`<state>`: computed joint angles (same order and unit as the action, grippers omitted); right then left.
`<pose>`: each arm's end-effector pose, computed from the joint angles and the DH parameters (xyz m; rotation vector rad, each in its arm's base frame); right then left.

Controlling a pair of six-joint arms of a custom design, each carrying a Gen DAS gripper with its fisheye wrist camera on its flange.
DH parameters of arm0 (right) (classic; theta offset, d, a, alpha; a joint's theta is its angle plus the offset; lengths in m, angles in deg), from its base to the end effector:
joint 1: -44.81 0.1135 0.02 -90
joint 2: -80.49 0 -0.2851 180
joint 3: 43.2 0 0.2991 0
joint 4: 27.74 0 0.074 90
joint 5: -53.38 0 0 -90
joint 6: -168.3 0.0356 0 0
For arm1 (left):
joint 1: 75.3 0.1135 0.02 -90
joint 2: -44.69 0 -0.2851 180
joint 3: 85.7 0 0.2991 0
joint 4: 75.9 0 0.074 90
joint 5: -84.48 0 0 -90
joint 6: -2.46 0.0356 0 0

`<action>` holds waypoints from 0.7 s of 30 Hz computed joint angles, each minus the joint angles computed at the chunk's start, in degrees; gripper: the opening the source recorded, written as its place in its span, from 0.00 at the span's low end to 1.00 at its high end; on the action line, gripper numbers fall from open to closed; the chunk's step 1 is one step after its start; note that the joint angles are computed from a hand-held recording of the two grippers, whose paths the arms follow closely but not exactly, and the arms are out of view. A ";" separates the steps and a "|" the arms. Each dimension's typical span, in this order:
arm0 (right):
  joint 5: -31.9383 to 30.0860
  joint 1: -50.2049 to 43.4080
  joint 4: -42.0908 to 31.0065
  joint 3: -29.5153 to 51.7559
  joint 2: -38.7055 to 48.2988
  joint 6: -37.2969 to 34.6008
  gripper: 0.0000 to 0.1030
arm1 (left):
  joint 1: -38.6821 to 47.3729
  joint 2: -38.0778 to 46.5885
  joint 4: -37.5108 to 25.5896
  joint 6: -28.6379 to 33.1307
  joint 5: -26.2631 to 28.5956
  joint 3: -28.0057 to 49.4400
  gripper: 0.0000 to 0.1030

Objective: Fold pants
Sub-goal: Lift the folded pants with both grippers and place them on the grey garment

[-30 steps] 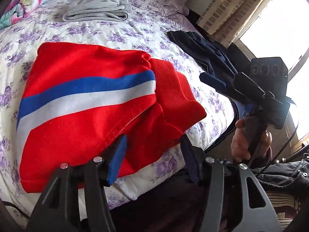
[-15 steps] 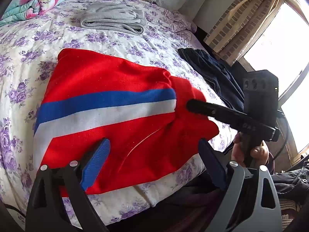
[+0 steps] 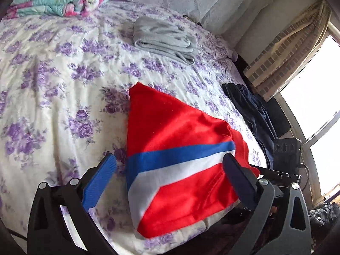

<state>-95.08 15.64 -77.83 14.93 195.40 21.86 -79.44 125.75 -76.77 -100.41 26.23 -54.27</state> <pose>0.2567 -0.1086 0.0332 -0.3675 2.3491 1.2116 0.2338 -0.0357 0.0868 0.0623 2.4350 -0.8102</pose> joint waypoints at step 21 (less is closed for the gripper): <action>-3.73 11.41 11.84 -3.51 -15.39 17.03 0.41 | -8.09 -1.57 0.31 -6.63 1.85 6.33 0.68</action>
